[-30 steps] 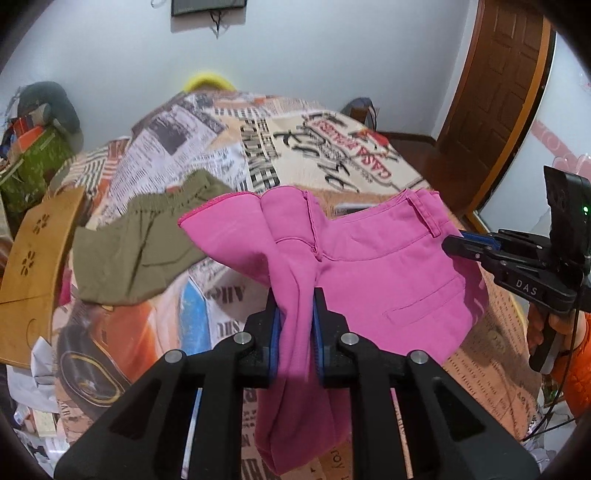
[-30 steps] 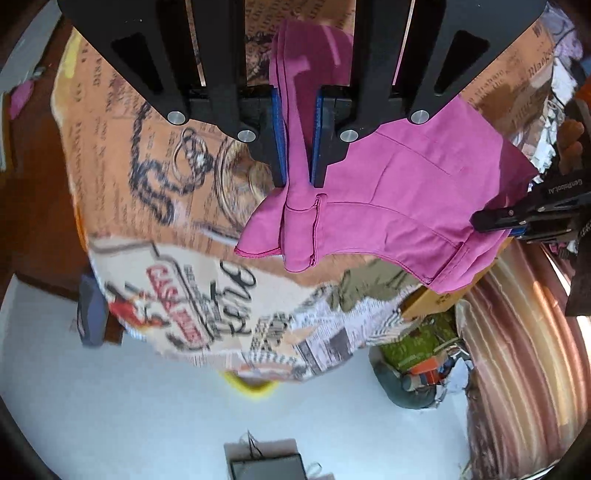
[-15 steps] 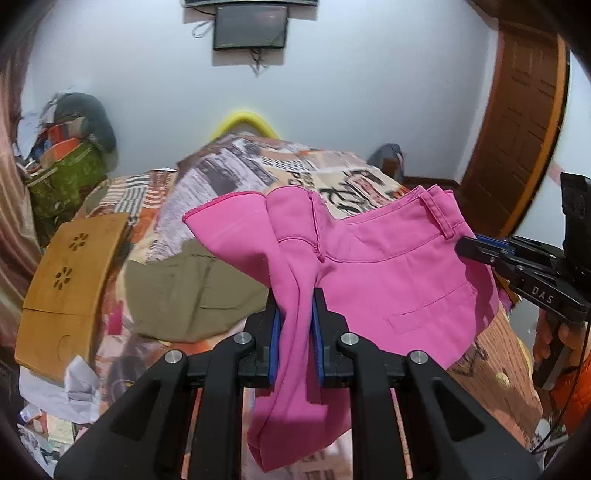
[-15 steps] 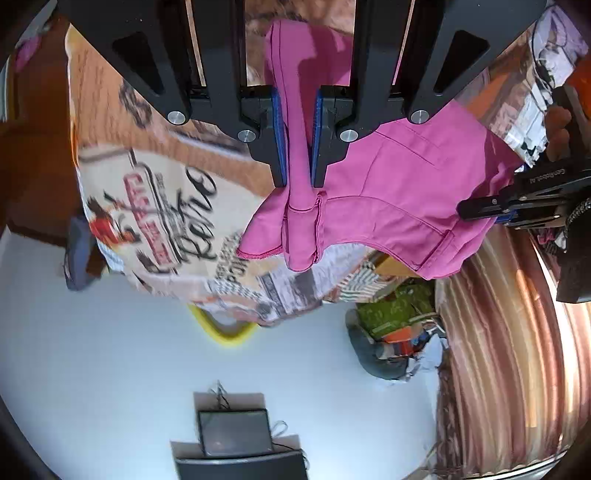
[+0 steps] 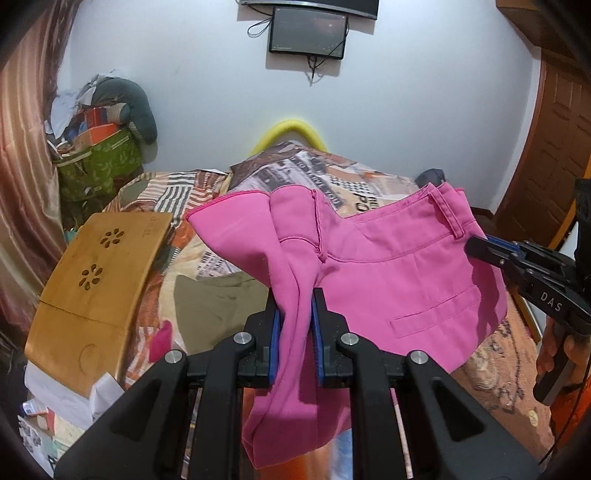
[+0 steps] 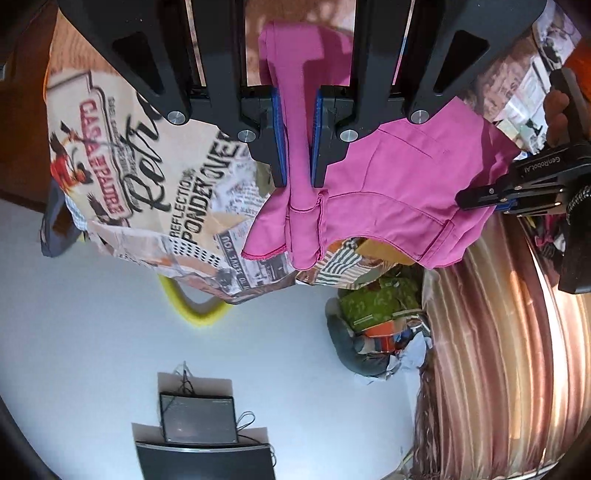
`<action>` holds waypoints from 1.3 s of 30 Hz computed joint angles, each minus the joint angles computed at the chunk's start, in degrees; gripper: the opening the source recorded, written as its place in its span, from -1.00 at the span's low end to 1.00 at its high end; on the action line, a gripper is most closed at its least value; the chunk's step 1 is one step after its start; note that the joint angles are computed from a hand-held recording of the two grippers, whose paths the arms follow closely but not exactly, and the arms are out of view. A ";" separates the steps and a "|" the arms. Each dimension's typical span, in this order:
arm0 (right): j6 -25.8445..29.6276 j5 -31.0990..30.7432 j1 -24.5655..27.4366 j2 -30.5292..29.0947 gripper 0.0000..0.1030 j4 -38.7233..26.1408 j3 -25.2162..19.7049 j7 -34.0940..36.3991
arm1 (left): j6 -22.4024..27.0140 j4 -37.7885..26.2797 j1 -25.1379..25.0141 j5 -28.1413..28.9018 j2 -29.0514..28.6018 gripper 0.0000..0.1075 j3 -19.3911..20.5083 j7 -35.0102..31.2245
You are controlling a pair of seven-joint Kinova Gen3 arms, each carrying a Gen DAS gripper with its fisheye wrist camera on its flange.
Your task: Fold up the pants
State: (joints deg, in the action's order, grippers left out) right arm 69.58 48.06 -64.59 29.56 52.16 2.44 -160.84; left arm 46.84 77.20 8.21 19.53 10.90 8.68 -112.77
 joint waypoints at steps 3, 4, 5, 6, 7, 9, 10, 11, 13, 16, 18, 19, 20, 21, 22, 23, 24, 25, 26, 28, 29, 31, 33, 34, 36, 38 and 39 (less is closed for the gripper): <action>-1.17 -2.42 2.61 2.34 -0.78 -2.35 -0.32 2.64 | -0.06 -1.83 -0.56 -0.26 2.72 -0.73 -0.10 -1.06; -1.40 -3.13 2.93 2.80 -0.78 -2.67 -0.16 3.11 | 0.17 -2.70 -0.79 -0.30 3.97 -0.73 -0.10 -1.16; -1.66 -4.14 3.71 3.61 -0.78 -3.46 -0.11 3.99 | 0.42 -3.57 -0.96 -0.38 5.20 -0.73 -0.08 -1.05; -1.93 -5.26 4.55 4.53 -0.78 -4.34 -0.02 4.89 | 0.75 -4.40 -1.16 -0.40 6.37 -0.73 0.03 -1.08; -2.18 -6.21 5.09 5.30 -0.78 -5.13 0.19 5.54 | 1.05 -5.24 -1.32 -0.49 7.60 -0.73 0.13 -1.10; -3.11 -7.94 6.20 6.55 -0.78 -5.97 0.69 6.58 | 0.81 -6.45 -1.17 -1.17 10.06 -0.73 0.14 -0.71; -2.88 -8.98 6.85 7.56 -0.78 -7.16 0.83 7.71 | 0.69 -7.03 -1.15 -1.49 11.19 -0.73 0.25 -0.74; -2.56 -10.12 7.54 8.65 -0.78 -8.56 0.92 9.04 | 0.66 -8.00 -0.87 -2.19 12.75 -0.73 0.17 -0.51; -1.75 -13.16 9.41 11.15 -0.78 -11.57 0.87 12.01 | 0.69 -9.57 -0.41 -3.33 15.27 -0.73 0.06 0.24; -0.47 -17.59 11.78 14.36 -0.78 -15.58 0.86 15.46 | 2.47 -13.06 -0.41 -4.17 19.79 -0.73 0.09 1.69; 2.06 -19.99 12.76 17.12 -0.78 -19.52 1.03 19.10 | 4.59 -16.05 0.00 -5.22 22.77 -0.72 -0.25 3.15; 3.12 -21.04 13.11 18.05 -0.78 -20.92 1.23 20.37 | 5.92 -17.74 -0.01 -5.64 24.25 -0.72 -0.15 3.26; 4.89 -22.49 13.75 19.56 -0.78 -23.21 1.17 22.04 | 7.25 -19.51 0.39 -6.55 25.78 -0.72 -0.36 3.38; 6.38 -23.81 14.28 20.73 -0.78 -25.14 1.20 23.24 | 7.75 -20.21 0.91 -7.48 26.55 -0.71 -0.73 3.64; 7.15 -25.99 15.41 21.32 -0.77 -26.08 0.68 23.79 | 7.74 -20.39 1.57 -8.61 27.16 -0.68 -1.30 4.02; 7.07 -27.32 15.89 21.27 -0.76 -25.96 0.74 23.70 | 7.68 -20.39 1.79 -9.19 27.45 -0.64 -1.43 4.17; 6.15 -28.20 16.27 20.65 -0.75 -24.79 0.73 23.27 | 7.34 -20.12 1.79 -9.56 27.65 -0.61 -1.39 4.03; 6.17 -28.72 16.78 20.31 -0.72 -24.57 0.09 23.06 | 6.52 -19.32 1.52 -9.63 27.58 -0.51 -1.19 3.61; 7.12 -30.13 17.00 20.48 -0.64 -25.39 0.51 23.65 | 5.88 -18.82 1.44 -9.93 27.55 -0.42 -1.26 3.46; 10.64 -31.34 17.15 21.72 -0.55 -28.76 0.66 25.20 | 6.08 -18.85 1.31 -10.41 27.62 -0.36 -1.42 3.75; 11.45 -31.41 16.82 21.79 -0.50 -29.20 1.04 25.61 | 6.42 -19.07 0.94 -10.33 27.73 -0.33 -1.32 3.79; 12.50 -31.25 16.20 21.45 -0.48 -28.94 1.73 26.13 | 6.76 -18.85 0.76 -10.72 27.23 -0.30 -1.69 4.38; 13.28 -30.29 14.92 20.40 -0.47 -27.70 2.52 26.13 | 6.52 -18.23 1.29 -11.87 26.39 -0.30 -2.63 5.56; 13.63 -29.88 14.42 19.96 -0.47 -27.27 2.72 26.07 | 6.26 -17.68 1.82 -13.02 25.83 -0.30 -3.42 6.35; 12.95 -29.23 13.77 18.58 -0.46 -25.31 2.81 25.50 | 7.63 -17.95 1.49 -13.67 25.48 -0.30 -3.32 6.68; 11.84 -28.15 12.56 16.31 -0.46 -22.75 3.01 24.08 | 8.72 -17.56 1.23 -14.20 24.40 -0.30 -3.46 7.22; 11.65 -27.51 12.04 15.75 -0.46 -22.51 3.08 23.59 | 8.38 -16.28 0.81 -14.11 22.93 -0.30 -3.24 6.96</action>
